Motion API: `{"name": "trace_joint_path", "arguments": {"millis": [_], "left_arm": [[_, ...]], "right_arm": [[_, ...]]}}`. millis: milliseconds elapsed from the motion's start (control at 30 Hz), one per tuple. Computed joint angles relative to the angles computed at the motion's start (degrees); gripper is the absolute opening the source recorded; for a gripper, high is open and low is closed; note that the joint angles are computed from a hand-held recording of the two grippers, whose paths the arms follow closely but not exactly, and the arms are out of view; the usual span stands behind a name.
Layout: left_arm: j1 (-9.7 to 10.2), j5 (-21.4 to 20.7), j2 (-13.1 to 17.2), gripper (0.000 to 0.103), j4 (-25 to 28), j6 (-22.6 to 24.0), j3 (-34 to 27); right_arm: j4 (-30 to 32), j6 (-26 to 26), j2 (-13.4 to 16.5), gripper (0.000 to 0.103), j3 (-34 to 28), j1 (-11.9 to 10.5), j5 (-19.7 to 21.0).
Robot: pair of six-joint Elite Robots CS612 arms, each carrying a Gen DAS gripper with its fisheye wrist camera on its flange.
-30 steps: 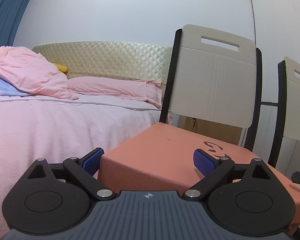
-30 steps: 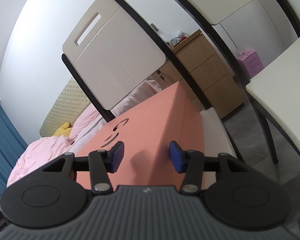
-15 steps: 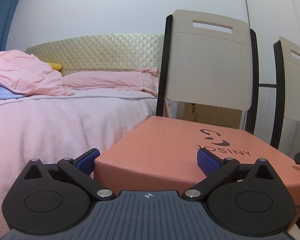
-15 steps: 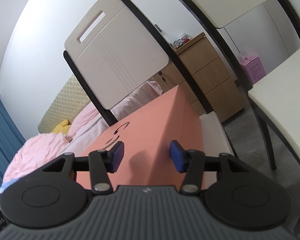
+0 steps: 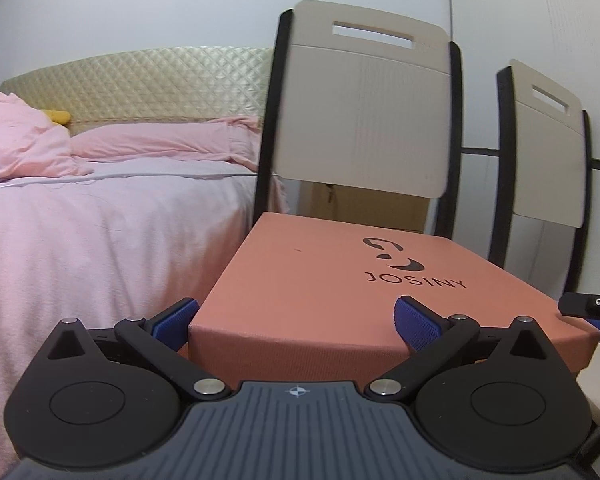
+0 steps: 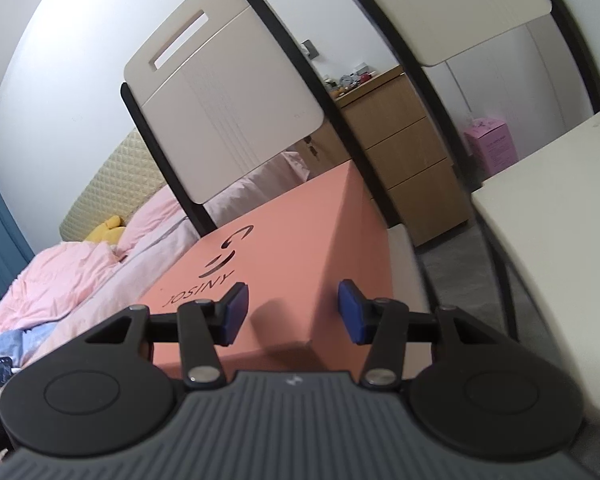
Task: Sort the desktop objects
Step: 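Lower the lid with both grippers onto the box rim and align it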
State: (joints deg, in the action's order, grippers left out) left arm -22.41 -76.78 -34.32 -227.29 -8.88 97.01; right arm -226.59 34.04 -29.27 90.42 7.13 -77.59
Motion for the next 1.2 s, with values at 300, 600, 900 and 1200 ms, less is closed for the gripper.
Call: {"name": "trace_joint_path", "arguments": {"millis": [300,600,900,1200], "left_arm": [[0.28,-1.5,0.9,0.103,0.1,-2.4,-0.8],[-0.10,-0.3,0.2,0.103,2.1,-2.3,-0.7],[-2.58,4.8,-2.4,0.103,-0.2,0.4,2.9],[-6.11,10.0,-5.4,0.103,-4.5,5.8,8.2]], "right_arm": [[-1.6,-2.0,-0.8,0.048,1.7,-0.2,-1.1],[1.3,-7.8,-0.2,0.047,-0.1,0.4,-4.0],[0.2,-11.1,-2.2,0.036,2.3,1.1,-6.1],[-6.8,-15.0,-3.5,0.036,6.6,0.9,-6.0]]}}
